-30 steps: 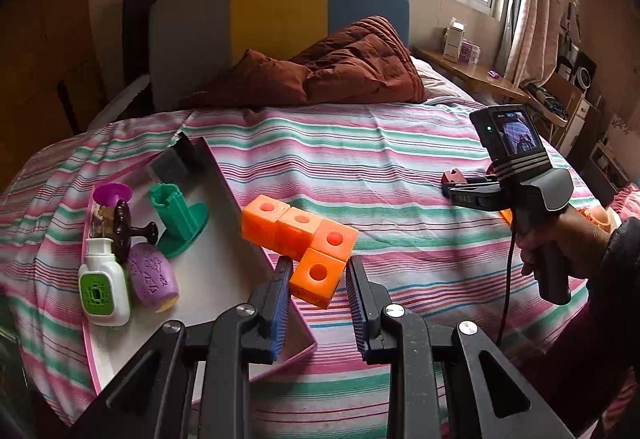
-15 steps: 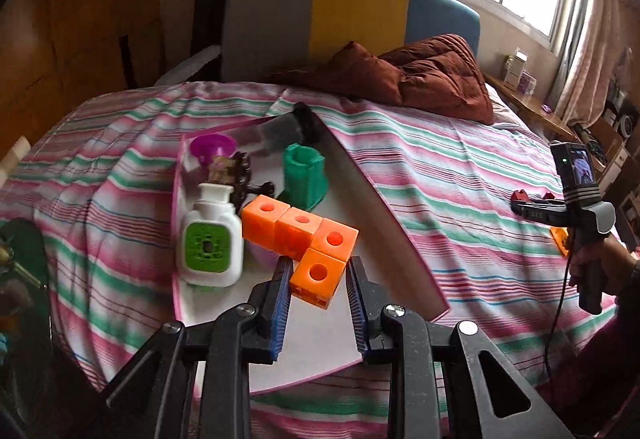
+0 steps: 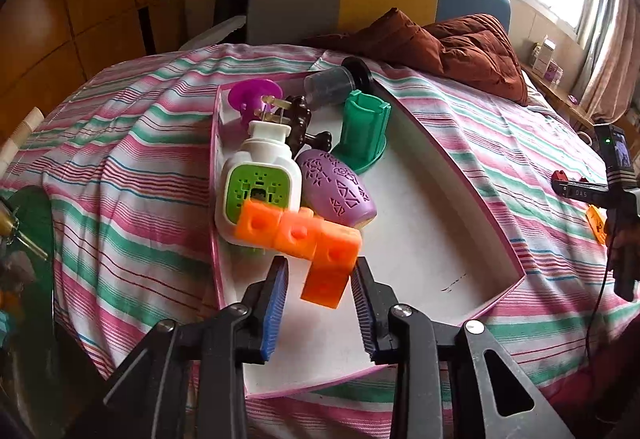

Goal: Organize rigid objects
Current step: 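Carry the orange blocks into the tray and open the left tool while the right tool holds the red piece, then carry the red K puzzle piece into the tray and open the right tool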

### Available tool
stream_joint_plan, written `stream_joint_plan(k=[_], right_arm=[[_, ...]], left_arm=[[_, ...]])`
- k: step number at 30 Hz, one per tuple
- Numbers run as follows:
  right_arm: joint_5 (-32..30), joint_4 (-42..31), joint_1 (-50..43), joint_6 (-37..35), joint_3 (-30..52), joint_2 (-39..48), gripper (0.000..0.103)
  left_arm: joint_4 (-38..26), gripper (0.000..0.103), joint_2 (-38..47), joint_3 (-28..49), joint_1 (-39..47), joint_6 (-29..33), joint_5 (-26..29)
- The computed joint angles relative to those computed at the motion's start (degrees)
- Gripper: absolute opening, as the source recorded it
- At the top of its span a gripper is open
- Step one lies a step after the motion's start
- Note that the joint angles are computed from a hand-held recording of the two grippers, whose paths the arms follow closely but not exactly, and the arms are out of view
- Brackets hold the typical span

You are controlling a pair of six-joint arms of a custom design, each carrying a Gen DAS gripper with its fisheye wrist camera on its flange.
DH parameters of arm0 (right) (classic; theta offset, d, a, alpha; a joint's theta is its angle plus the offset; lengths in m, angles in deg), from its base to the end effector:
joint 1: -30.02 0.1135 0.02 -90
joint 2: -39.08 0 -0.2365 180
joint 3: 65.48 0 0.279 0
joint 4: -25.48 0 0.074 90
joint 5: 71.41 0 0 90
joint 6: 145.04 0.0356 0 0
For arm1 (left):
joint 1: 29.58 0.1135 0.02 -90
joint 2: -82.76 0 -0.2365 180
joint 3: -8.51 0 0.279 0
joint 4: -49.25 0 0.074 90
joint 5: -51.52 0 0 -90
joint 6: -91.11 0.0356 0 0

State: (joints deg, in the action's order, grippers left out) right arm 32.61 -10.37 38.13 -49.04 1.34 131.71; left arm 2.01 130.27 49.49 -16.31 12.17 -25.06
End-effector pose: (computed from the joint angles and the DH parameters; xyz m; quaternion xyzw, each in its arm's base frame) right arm 0.3314 0.0385 0.1327 0.0122 0.9627 -0.0876 0.2557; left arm 0.1982 0.0382 0.1685 0.0181 0.9444 -0.0435 0.3253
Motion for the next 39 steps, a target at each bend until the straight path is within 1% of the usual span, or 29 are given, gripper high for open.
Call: stream_joint_plan(k=[8,10,13,24,27,32,39], right_arm=[[0.8,0.1,0.5,0.0,-0.2,-0.1,0.032],[0.9,0.3,0.5,-0.1,-0.4,-0.1,0.032],[0.9,0.3,0.5,0.0,-0.6,-0.4,0.032],[1.2,0.7,0.7,0.0,-0.8,-0.3,0.032],[0.3,-0.4,0.5,0.9,-0.4,-0.4,0.032],[-1.9,-4.5,0.5,2.5,1.0,-0.7,0.032],[-4.0,-8.2,2.0,6.0,0.6,-2.8,0.032]], left_arm=[[0.6,0.038,-1.5,-0.5,1.2,0.3,-0.7],[0.1,0.039,-1.8,0.0,1.3,0.2,-0.5],[-0.7,0.043,-2.9,0.5,1.2,-0.4,-0.9],[-4.5,0.043,-9.0,1.3,2.5,-0.8,-0.4],[-5.2,0.043,-10.1,1.5,3.3,-0.9,0.3],[-5.9,0.043,-11.0,1.6,4.6,-0.8,1.4],[-6.3,0.043,-11.7,0.9,5.9,-0.7,1.9]])
